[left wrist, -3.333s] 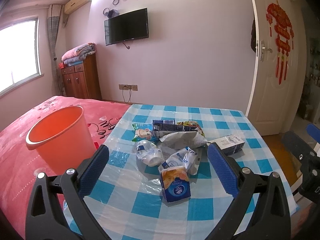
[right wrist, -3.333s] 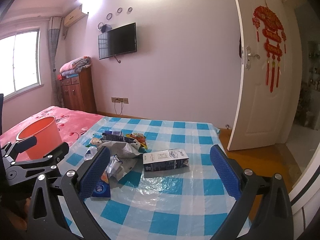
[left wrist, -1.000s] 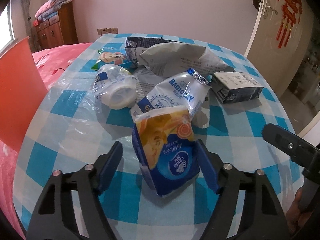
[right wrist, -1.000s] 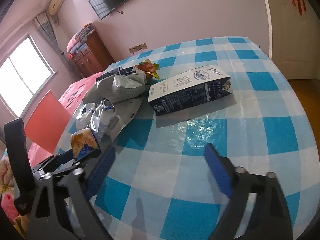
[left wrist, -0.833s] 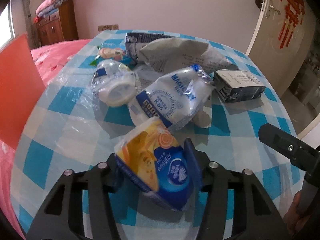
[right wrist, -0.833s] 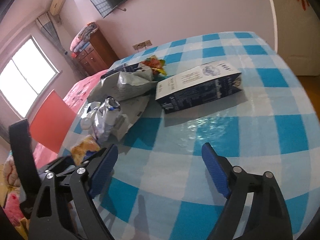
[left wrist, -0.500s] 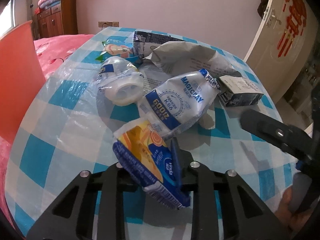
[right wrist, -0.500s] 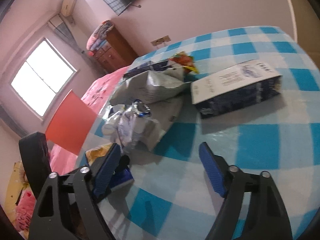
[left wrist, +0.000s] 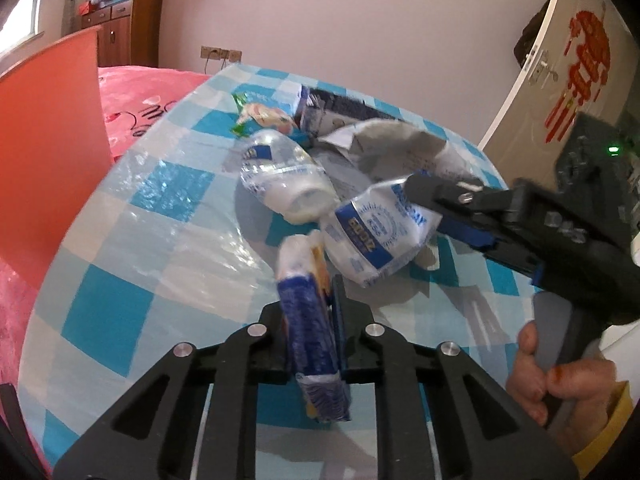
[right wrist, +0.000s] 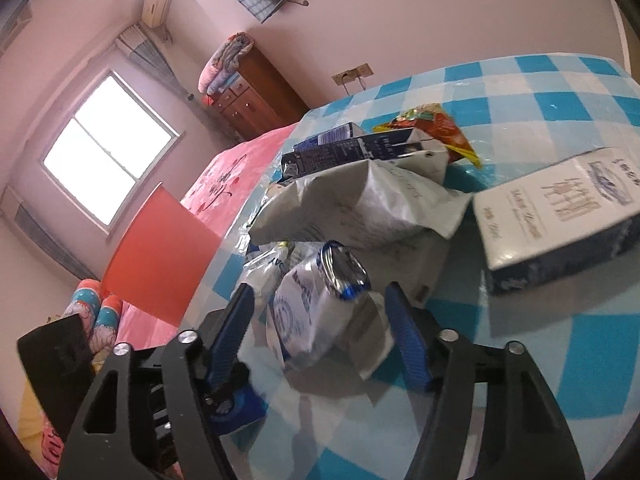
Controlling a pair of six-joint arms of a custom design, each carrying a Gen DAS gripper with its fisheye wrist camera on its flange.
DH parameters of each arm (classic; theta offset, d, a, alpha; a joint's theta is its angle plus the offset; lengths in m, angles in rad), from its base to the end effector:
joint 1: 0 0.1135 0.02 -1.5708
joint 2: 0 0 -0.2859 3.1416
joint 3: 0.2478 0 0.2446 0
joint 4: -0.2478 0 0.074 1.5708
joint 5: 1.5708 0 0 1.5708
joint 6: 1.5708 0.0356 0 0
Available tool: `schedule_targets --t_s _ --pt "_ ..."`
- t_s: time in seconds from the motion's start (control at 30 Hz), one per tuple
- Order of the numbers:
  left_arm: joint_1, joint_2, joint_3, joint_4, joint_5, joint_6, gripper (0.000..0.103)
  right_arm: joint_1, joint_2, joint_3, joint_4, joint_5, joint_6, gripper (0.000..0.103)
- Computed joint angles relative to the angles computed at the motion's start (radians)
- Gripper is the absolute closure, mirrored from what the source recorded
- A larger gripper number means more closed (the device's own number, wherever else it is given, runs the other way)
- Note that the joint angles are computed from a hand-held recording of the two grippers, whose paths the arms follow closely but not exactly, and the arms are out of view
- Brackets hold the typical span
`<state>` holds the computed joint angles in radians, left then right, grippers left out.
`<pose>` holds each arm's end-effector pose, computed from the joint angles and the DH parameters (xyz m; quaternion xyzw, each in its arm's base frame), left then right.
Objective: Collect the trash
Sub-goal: 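Lift the wafer box with the left gripper while the right gripper grasps the white MAGICDAY bag, then carry both items over the orange bucket and open both grippers to drop them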
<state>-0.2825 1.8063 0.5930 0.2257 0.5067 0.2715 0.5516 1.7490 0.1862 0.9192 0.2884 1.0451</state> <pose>0.2677 -0.0957 0.1026 0.3229 0.8722 -0.2416 0.2770 0.1919 0.1062 0.0933 0.2785 0.8427 0.2272 0.4009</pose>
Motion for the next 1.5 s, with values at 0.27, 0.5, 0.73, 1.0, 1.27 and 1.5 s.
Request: schedule_targets --t_s 0.27,0.5,0.73,1.0,1.27,1.5 --pt "0.053 -0.006 0.013 -0.031 0.032 0.041 0.087 0.006 0.014 0.031 -0.048 -0.001 0.006 0.071" --pt "0.092 -0.018 0.028 -0.062 0.075 0.058 0.088 0.096 -0.073 0.040 -0.186 0.108 0.061 0.075" --pt "0.128 -0.046 0.040 -0.093 0.126 0.067 0.089 0.238 -0.260 0.102 -0.496 0.284 0.106 0.075" --pt "0.159 -0.093 0.063 -0.148 0.191 0.086 0.092 0.309 -0.411 0.218 -0.789 0.406 0.111 0.075" --pt "0.224 -0.134 0.140 -0.242 0.282 0.091 0.092 0.280 -0.426 0.345 -0.870 0.404 0.011 0.075" --pt "0.329 -0.197 0.259 -0.252 0.334 0.042 0.092 0.182 -0.328 0.565 -0.819 0.292 -0.237 0.075"
